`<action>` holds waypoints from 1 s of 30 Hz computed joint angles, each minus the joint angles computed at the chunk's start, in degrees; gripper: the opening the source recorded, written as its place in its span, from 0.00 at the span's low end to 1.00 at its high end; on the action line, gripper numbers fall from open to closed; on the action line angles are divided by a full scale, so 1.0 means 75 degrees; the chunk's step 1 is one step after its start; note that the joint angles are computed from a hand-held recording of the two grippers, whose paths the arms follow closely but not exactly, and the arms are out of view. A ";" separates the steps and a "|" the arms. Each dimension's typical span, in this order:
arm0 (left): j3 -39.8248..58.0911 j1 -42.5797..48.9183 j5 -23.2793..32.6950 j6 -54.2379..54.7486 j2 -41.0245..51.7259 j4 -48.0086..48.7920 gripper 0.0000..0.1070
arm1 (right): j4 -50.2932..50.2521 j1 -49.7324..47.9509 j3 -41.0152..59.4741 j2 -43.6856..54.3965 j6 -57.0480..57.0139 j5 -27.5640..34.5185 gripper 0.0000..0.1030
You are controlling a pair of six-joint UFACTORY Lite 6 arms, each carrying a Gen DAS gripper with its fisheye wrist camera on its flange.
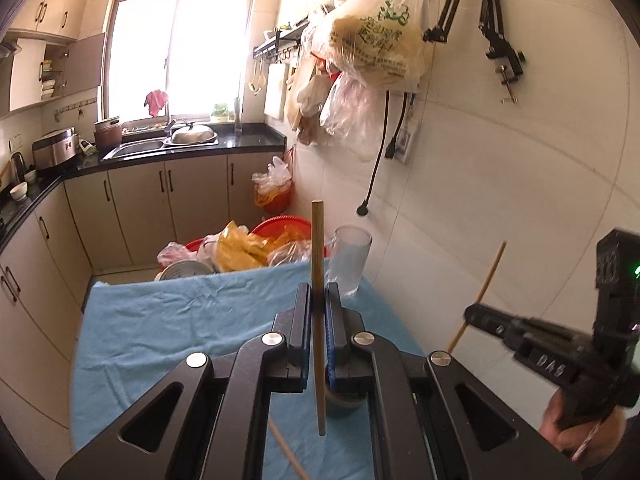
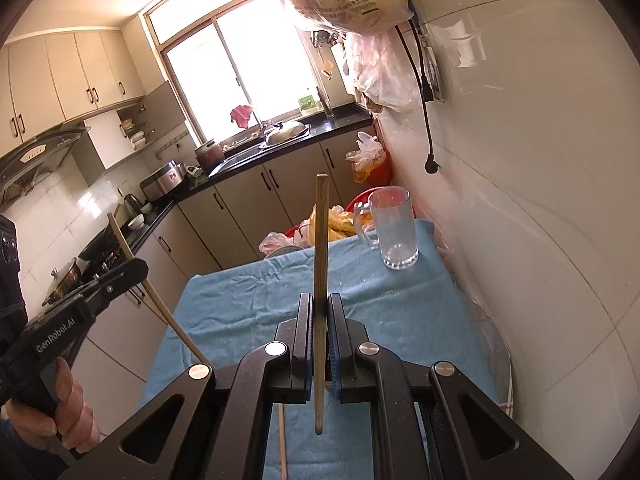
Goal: Organize utensils
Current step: 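Lower the chopstick into the dark holder cup and open the right tool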
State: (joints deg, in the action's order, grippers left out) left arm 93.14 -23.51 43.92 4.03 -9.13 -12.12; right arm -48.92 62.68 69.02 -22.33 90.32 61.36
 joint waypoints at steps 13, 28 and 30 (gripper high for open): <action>0.0188 -0.0266 -0.1274 -0.0766 0.1532 -0.0290 0.05 | 0.1103 -0.2738 0.0551 0.1352 -0.2066 -0.2331 0.07; -0.1401 -0.0575 -0.2347 -0.1264 0.1839 0.0413 0.05 | 0.2180 -0.3753 -0.0354 0.2174 -0.3169 -0.3899 0.07; -0.1460 -0.0593 -0.2396 -0.1286 0.1873 0.0477 0.06 | 0.2227 -0.3805 -0.0387 0.2280 -0.3241 -0.4044 0.07</action>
State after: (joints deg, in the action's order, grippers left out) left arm 82.19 -27.96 25.95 -5.62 4.91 -8.54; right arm -32.21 34.15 66.12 -5.23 66.01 31.02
